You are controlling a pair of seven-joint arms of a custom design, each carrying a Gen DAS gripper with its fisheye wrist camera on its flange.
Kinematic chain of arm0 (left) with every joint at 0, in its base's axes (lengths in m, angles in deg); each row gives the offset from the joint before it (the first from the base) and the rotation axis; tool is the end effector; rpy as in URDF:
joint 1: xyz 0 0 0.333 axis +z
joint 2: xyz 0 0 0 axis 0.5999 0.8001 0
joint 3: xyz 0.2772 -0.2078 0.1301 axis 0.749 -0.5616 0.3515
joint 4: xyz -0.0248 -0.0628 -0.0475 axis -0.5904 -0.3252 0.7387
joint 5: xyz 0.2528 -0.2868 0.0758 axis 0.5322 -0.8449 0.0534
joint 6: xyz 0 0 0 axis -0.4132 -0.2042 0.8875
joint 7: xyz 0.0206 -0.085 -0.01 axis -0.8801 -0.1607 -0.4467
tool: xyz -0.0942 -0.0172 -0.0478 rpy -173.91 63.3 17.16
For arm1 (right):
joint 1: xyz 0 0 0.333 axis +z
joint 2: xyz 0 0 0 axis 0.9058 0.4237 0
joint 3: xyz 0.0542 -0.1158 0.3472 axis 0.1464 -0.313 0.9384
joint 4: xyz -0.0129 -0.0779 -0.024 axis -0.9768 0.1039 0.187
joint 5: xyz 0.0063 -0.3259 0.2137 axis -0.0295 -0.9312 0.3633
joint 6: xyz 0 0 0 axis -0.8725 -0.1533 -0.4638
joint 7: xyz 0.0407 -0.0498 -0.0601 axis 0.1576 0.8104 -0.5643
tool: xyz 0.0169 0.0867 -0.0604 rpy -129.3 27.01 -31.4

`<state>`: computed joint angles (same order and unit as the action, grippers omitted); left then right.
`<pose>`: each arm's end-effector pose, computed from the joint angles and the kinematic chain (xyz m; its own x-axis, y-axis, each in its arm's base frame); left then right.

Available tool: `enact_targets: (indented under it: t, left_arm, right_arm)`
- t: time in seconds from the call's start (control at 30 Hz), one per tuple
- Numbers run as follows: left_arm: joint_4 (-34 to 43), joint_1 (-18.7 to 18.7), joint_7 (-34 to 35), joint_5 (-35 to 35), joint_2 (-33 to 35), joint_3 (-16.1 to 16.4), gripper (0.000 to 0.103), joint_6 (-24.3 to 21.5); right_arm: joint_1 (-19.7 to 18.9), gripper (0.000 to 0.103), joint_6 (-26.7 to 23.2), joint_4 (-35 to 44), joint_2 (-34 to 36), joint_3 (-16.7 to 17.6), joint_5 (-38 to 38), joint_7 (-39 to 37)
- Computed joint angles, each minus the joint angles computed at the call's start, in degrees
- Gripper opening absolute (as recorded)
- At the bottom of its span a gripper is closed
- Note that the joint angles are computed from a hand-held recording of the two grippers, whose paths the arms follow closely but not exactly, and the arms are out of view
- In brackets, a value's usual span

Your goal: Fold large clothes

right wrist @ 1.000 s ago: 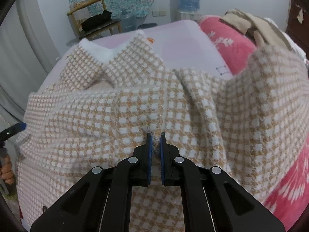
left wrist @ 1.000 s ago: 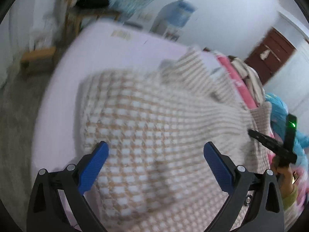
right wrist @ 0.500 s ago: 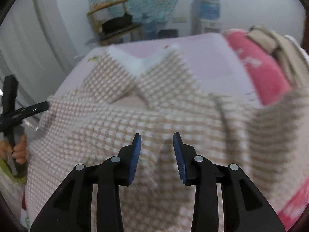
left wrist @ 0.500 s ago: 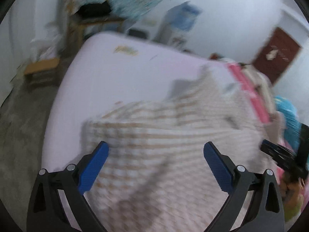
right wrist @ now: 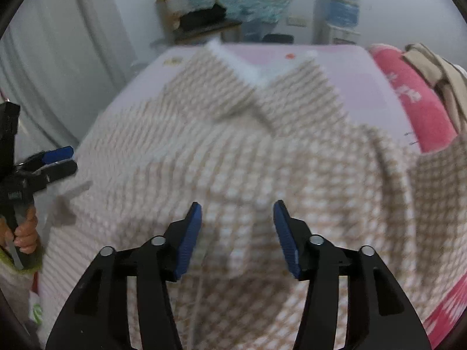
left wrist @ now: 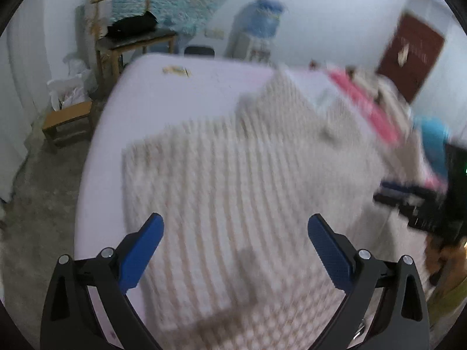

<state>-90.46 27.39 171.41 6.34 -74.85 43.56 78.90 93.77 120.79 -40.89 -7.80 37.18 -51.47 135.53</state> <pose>0.5378 -0.1756 0.6082 -0.1901 -0.9670 0.1698 -0.8195 0.0610 -0.5698 0.5735 0.3666 0.6176 0.2767 -0.9589 -0.0629 -0.8196 -0.2013 -0.5364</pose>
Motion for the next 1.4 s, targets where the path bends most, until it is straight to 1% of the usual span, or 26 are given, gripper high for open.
enact_targets:
  t: [0.03, 0.07, 0.1, 0.17, 0.23, 0.27, 0.3, 0.37, 0.4, 0.43, 0.5, 0.57, 0.67, 0.77, 0.83, 0.9, 0.97, 1.0, 1.07, 1.1, 1.2, 1.33, 1.4]
  left_arm:
    - [-0.5, 0.12, -1.43, 2.91, 0.14, -0.63, 0.097, -1.01]
    - [-1.44, 0.5, -4.84, 9.18, 0.23, -1.74, 0.097, -1.3]
    - [-2.89, 0.86, -8.29, 16.09, -0.37, -2.73, 0.097, 0.48]
    - [-3.64, 0.82, -11.89, 21.95, -1.72, -3.4, 0.097, 0.62]
    - [-4.45, -0.28, -10.87, 19.8, -3.07, -2.57, 0.097, 2.31]
    - [-4.86, -0.88, -10.29, 18.33, -3.67, -2.22, 0.097, 3.08]
    - [-4.86, -1.35, -10.11, 17.35, -3.86, -2.09, 0.097, 3.0]
    - [-2.89, -1.58, -12.01, 18.31, -2.13, -2.93, 0.097, -0.22]
    - [-2.12, -1.64, -13.13, 19.13, -1.14, -3.27, 0.097, -1.61]
    - [-1.33, -1.7, -14.4, 19.9, 0.1, -3.54, 0.097, -2.91]
    - [-2.02, -1.54, -17.03, 21.39, 0.31, -3.46, 0.098, -1.15]
    - [-1.87, -1.65, -17.66, 21.29, 0.48, -3.29, 0.098, -1.1]
    - [-2.8, -1.63, -19.22, 23.54, 0.08, -3.47, 0.098, -0.06]
    - [-3.78, -1.54, -20.56, 24.65, -0.2, -3.32, 0.098, 1.95]
    - [-3.82, -1.65, -20.85, 24.73, -0.3, -3.34, 0.098, 1.95]
    - [-3.77, -1.71, -20.83, 24.73, -0.26, -3.31, 0.098, 1.61]
    - [-3.57, -1.75, -21.0, 24.99, -0.19, -3.37, 0.098, 1.22]
    - [-3.49, -1.77, -21.17, 25.11, -0.19, -3.4, 0.098, 0.94]
    - [-3.46, -1.79, -21.26, 25.19, -0.17, -3.37, 0.098, 1.04]
    - [-3.64, -1.78, -21.36, 25.27, -0.25, -3.34, 0.098, 1.32]
    - [-3.64, -1.77, -21.4, 25.5, -0.18, -3.32, 0.098, 1.79]
    - [-2.85, -1.97, -20.25, 24.45, 0.03, -3.24, 0.098, 0.34]
    - [-2.51, -2.16, -18.33, 22.14, -0.29, -2.84, 0.098, -0.17]
  right_arm:
    - [0.48, 0.052, -0.72, -0.2, 0.38, -0.14, -1.16, 0.69]
    - [0.93, 0.052, 0.92, -2.22, -0.4, -0.46, -2.98, 1.68]
    - [1.48, 0.052, 1.1, -2.23, -0.35, -0.67, -5.31, 2.31]
    - [1.96, 0.053, -1.89, -0.58, -0.48, -0.6, -6.24, 4.0]
    - [1.59, 0.055, 0.7, -2.05, -1.82, -0.1, -5.66, 4.21]
    - [1.82, 0.056, 1.69, -2.88, -2.4, -0.13, -6.94, 5.22]
    - [1.86, 0.058, 1.45, -3.07, -2.33, 0.03, -7.45, 5.54]
    - [1.57, 0.059, -0.01, -2.71, -1.09, 0.43, -6.63, 4.43]
    - [1.59, 0.062, 1.99, -3.95, -1.25, 0.18, -7.47, 4.98]
    - [1.58, 0.062, 2.79, -4.36, -1.4, 0.06, -7.84, 5.32]
    - [1.64, 0.062, 1.24, -3.71, -1.86, 0.15, -6.81, 6.84]
    - [1.24, 0.063, 2.43, -5.09, -3.7, 0.37, -6.19, 7.32]
    - [1.01, 0.066, 1.65, -6.85, -5.82, 0.39, -10.04, 9.49]
    - [-0.52, 0.067, 1.03, -8.98, -6.5, 0.64, -8.8, 11.08]
    - [-1.45, 0.073, 2.9, -11.7, -7.73, 0.94, -7.46, 11.59]
    - [-1.8, 0.076, 3.4, -12.09, -7.62, 1.34, -7.85, 11.82]
    - [-1.79, 0.082, 2.61, -11.85, -7.46, 1.75, -7.87, 11.54]
    - [-1.93, 0.086, 1.81, -11.25, -7.04, 1.92, -6.82, 10.68]
    - [-2.08, 0.089, 1.0, -10.3, -6.17, 1.91, -5.45, 9.85]
    - [-2.16, 0.094, 0.9, -10.1, -5.85, 1.82, -4.85, 9.57]
    - [-2.02, 0.095, 1.33, -10.45, -5.9, 1.55, -5.12, 9.49]
    - [-1.83, 0.095, 1.71, -11.42, -6.62, 1.58, -6.07, 10.02]
    - [-1.66, 0.095, 1.38, -11.79, -6.85, 1.69, -7.24, 10.02]
